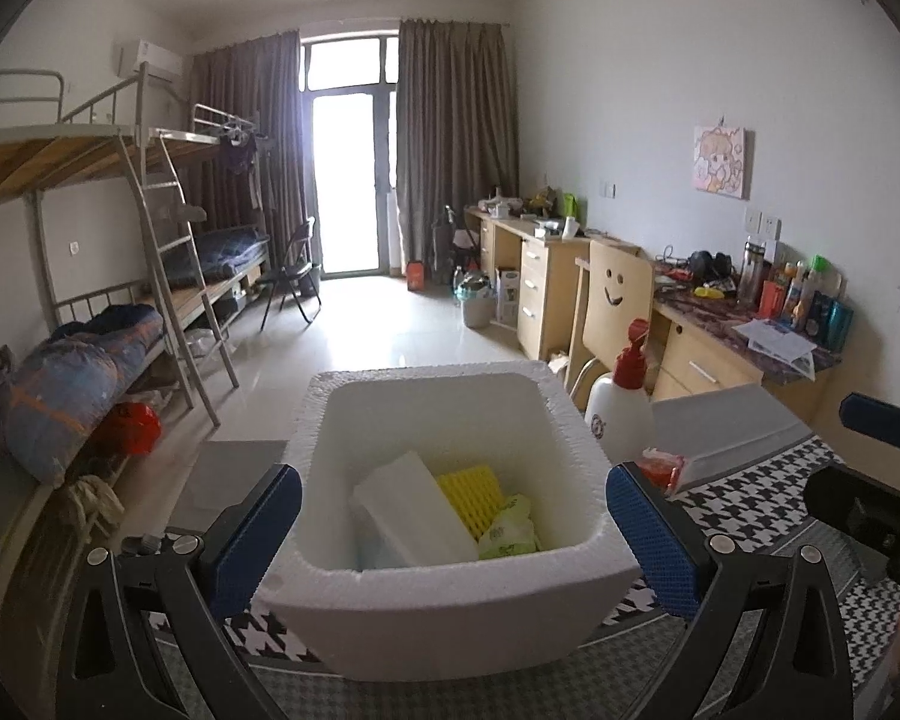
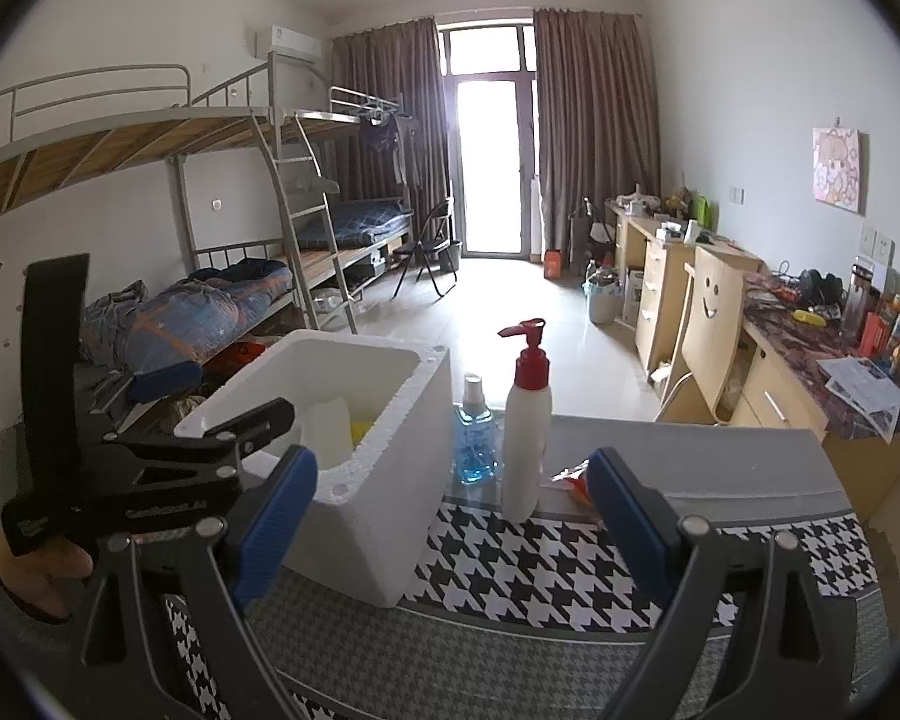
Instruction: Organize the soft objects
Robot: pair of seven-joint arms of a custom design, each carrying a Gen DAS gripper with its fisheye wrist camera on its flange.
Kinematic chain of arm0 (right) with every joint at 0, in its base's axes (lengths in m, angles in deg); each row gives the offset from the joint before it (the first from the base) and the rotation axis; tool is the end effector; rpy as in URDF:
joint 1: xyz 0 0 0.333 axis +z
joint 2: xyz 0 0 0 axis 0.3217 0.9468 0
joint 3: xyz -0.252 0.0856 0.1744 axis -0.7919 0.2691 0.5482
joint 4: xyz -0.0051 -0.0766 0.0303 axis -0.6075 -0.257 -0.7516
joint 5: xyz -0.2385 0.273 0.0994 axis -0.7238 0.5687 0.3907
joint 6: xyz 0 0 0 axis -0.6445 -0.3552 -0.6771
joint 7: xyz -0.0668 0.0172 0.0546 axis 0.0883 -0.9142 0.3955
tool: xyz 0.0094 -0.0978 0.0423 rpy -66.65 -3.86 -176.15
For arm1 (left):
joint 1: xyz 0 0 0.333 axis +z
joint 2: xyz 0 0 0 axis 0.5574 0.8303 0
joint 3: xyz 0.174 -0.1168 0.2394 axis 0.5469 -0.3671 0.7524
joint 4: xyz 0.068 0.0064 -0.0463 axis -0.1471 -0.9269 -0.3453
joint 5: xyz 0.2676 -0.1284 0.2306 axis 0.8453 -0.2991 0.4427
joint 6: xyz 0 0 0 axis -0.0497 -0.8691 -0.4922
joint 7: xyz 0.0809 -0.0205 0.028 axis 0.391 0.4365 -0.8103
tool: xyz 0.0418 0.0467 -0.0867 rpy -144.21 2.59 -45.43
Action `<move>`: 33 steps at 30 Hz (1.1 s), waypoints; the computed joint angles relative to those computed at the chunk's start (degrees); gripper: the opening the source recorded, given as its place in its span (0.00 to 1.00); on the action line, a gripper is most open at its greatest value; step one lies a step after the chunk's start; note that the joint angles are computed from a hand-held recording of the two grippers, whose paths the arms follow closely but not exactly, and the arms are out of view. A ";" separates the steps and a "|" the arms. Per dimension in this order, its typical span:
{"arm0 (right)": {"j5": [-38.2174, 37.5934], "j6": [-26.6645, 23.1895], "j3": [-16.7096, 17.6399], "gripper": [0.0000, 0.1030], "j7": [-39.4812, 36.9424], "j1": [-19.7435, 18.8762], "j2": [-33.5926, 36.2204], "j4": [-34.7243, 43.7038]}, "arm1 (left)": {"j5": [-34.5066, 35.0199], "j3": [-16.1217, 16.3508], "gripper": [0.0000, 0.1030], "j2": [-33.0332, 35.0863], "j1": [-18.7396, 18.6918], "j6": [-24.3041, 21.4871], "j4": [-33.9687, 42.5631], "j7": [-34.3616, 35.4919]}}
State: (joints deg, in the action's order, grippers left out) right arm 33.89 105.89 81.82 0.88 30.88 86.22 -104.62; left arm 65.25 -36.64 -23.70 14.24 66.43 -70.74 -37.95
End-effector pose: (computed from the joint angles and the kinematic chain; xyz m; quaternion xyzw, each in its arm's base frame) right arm 0.6738 0.2741 0.4988 -0.7670 0.3881 -0.2024 0.4691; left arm 0.6064 -0.2882 0.4919 -0.6628 0.5428 -0.3296 0.3968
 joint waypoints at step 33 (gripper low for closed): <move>49.38 3.57 4.59 0.91 -46.09 -4.11 -14.68 -14.50 | 19.83 -8.18 0.99 -12.58 -1.20 -12.86 -15.53 -20.67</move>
